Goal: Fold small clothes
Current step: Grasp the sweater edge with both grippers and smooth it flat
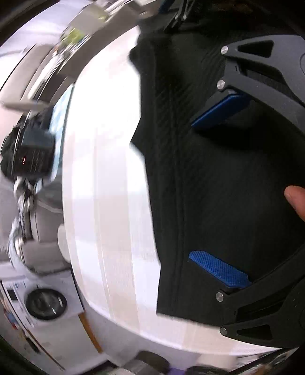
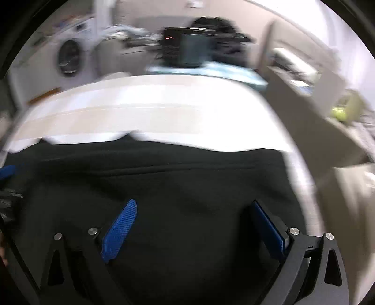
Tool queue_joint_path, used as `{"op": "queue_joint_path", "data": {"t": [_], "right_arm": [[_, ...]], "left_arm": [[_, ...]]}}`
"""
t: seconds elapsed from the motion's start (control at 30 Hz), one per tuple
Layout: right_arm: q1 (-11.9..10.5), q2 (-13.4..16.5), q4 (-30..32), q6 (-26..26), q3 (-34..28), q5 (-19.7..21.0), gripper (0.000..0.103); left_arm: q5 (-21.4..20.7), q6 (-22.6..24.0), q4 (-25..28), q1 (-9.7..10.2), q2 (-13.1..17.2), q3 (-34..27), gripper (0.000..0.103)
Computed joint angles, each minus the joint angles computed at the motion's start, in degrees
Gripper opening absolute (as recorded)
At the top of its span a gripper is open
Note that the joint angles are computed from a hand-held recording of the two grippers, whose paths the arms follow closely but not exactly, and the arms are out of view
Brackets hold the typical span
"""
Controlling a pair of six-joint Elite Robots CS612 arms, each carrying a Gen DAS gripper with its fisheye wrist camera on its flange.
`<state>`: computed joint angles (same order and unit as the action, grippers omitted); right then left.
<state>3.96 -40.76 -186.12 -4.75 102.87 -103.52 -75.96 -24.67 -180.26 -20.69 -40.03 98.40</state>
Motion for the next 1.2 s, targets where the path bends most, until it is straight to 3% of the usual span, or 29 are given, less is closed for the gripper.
{"op": "queue_joint_path", "data": {"t": [0.07,0.13,0.2,0.33,0.4,0.43,0.6,0.63,0.7,0.77,0.83,0.97,1.03,1.07,1.13,1.2], "right_arm": [[-0.92,-0.35,0.06,2.59,0.29,-0.49,0.098],[-2.24,-1.10,0.50,4.34,1.03,4.14,0.098],[-2.21,-1.39,-1.22,3.06,1.79,6.19,0.098],[-0.08,-0.78,-1.72,-1.51,0.48,8.84,0.098],[-0.03,-0.52,-0.39,-3.33,-0.22,13.31,0.097],[0.22,-0.33,-0.25,-3.19,-0.33,12.74,0.097],[-0.66,-0.14,0.87,-0.62,-0.73,0.72,0.098],[-1.43,-0.39,-0.37,-0.07,0.04,0.04,0.098],[-3.61,-1.51,-0.11,2.50,1.84,2.71,0.098],[-4.39,-1.94,-0.43,4.52,3.01,1.57,0.098],[-5.34,-3.22,-2.36,5.67,5.51,4.42,0.098],[-5.01,-5.42,-6.54,0.08,9.99,10.13,0.098],[-4.79,-6.15,-6.10,-3.73,11.43,14.81,0.098],[-4.49,-6.51,-5.50,-5.47,12.13,15.77,0.098],[-4.07,-6.77,-5.00,-8.72,13.33,16.33,0.098],[-3.81,-6.50,-6.09,-10.05,14.26,12.60,0.098]], "left_arm": [[-1.06,-0.87,-0.73,0.54,-0.22,0.40,0.102],[-3.17,-0.51,-1.95,0.69,-0.06,0.18,0.102],[-3.68,1.16,-2.08,0.51,0.30,-0.40,0.102],[0.39,3.60,1.94,-0.69,1.35,-3.04,0.103],[-0.87,2.94,2.28,-0.10,1.36,-3.40,0.103],[-0.99,2.76,2.27,0.12,1.31,-3.33,0.103],[2.04,1.07,1.66,1.37,-0.89,0.87,0.103],[2.93,0.69,1.12,1.39,-1.43,2.04,0.103],[4.86,-0.74,-1.28,1.44,-2.64,5.03,0.103],[3.98,-2.26,-4.61,1.51,-4.26,8.74,0.102],[3.03,-2.32,-7.34,1.07,-5.46,11.49,0.102],[-1.23,1.96,-12.15,-0.79,-7.41,16.37,0.103],[-3.11,2.76,-11.46,-1.26,-7.53,17.01,0.103],[-2.11,2.60,-10.27,-1.68,-7.59,17.33,0.103],[-0.24,1.51,-8.74,-1.91,-7.74,18.16,0.103],[0.46,-0.55,-7.96,-1.64,-8.04,19.21,0.102]]}}
